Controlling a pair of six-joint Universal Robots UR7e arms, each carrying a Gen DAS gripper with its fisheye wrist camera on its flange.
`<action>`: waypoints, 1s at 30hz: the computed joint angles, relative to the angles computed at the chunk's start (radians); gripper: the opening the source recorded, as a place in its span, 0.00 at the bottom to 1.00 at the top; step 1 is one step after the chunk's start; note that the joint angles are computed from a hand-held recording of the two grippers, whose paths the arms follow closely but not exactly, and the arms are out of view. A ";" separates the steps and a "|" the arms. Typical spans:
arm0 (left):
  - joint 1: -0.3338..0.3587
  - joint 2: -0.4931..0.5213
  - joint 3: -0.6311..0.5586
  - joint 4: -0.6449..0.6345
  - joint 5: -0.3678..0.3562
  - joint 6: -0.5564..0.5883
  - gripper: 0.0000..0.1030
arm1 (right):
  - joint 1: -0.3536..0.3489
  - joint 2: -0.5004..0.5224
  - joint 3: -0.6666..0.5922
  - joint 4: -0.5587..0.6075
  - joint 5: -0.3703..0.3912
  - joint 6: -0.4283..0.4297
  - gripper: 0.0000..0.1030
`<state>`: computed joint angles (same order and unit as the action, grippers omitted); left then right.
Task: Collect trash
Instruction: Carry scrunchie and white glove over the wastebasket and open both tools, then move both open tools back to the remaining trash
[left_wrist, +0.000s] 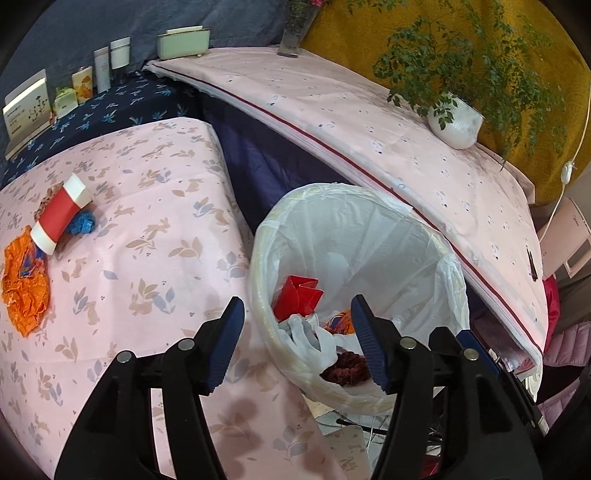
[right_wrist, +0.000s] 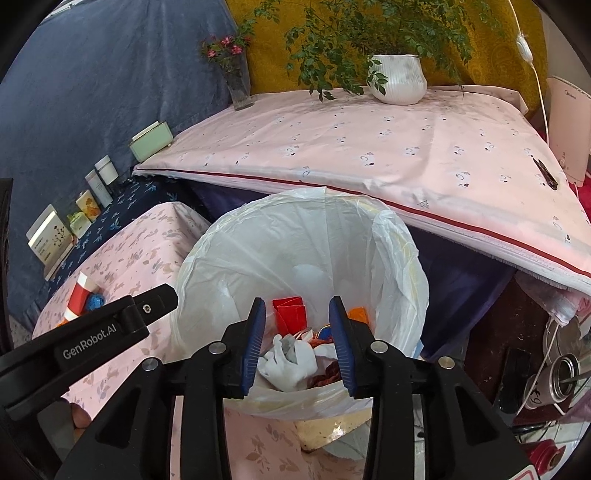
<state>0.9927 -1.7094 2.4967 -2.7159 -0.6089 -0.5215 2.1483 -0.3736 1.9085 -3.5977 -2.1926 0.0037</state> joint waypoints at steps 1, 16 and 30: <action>-0.001 -0.008 0.003 0.005 0.003 -0.005 0.55 | 0.003 0.001 0.000 0.001 0.000 0.001 0.35; -0.026 -0.181 0.048 0.150 0.054 -0.102 0.60 | 0.064 0.019 -0.009 0.029 0.011 0.007 0.38; -0.003 -0.427 0.077 0.365 0.113 -0.211 0.67 | 0.142 0.066 -0.064 0.100 0.024 0.017 0.45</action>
